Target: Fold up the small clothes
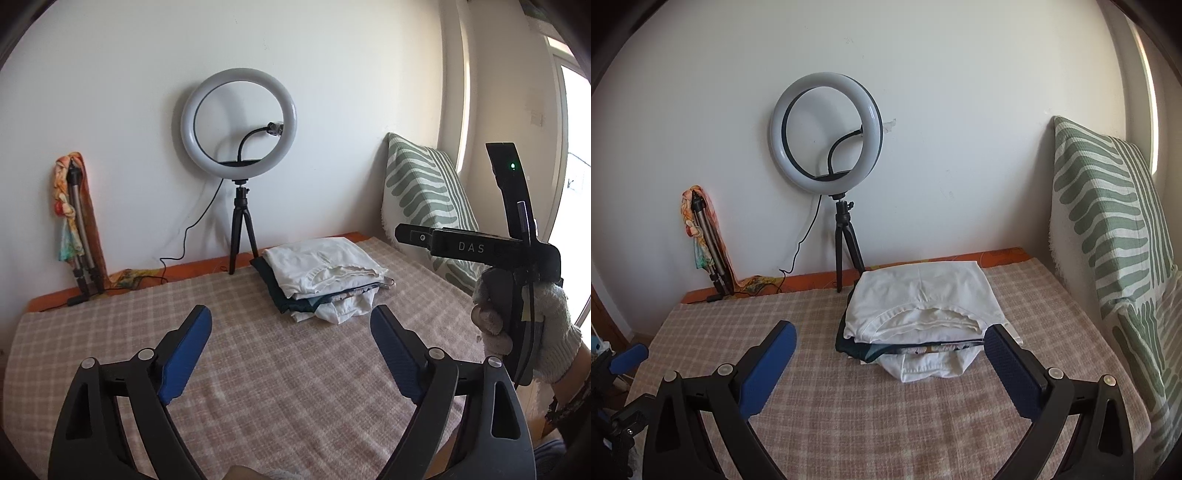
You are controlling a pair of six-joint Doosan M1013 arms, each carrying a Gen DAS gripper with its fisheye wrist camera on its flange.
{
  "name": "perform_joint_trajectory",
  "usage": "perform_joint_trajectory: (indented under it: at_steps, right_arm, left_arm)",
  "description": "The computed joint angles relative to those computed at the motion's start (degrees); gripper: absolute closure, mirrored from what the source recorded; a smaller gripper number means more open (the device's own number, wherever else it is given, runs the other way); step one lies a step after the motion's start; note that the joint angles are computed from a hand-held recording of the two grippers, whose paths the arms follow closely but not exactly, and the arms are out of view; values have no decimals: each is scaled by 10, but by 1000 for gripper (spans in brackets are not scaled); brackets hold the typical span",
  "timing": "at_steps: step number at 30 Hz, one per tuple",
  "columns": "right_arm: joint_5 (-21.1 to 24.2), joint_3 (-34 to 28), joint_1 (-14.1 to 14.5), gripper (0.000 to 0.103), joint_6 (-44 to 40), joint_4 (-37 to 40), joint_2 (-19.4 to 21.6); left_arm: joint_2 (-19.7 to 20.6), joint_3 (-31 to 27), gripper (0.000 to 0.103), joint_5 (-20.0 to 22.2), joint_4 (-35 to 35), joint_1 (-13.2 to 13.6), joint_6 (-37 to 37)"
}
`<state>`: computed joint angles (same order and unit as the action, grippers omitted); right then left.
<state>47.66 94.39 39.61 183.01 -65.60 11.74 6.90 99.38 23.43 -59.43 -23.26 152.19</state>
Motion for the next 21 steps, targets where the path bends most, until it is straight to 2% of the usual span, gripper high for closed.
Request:
perform_joint_trajectory:
  at_steps: [6,10,18,21]
  right_arm:
    - [30,8,24,0,35,-17,7]
    - [46,12,35,0,56,-33,12]
    - [54,17,40,0,82,-52,19]
    - [68,21,45,0,98,-69,23]
  left_arm:
    - [-22,32,2,-18,-66,6,79]
    - [-30,47,1,-44,-90,3,123]
    - [-29,54,1,-60,-45,-1,88]
    - [-27,53,1,-65,5,-2,35]
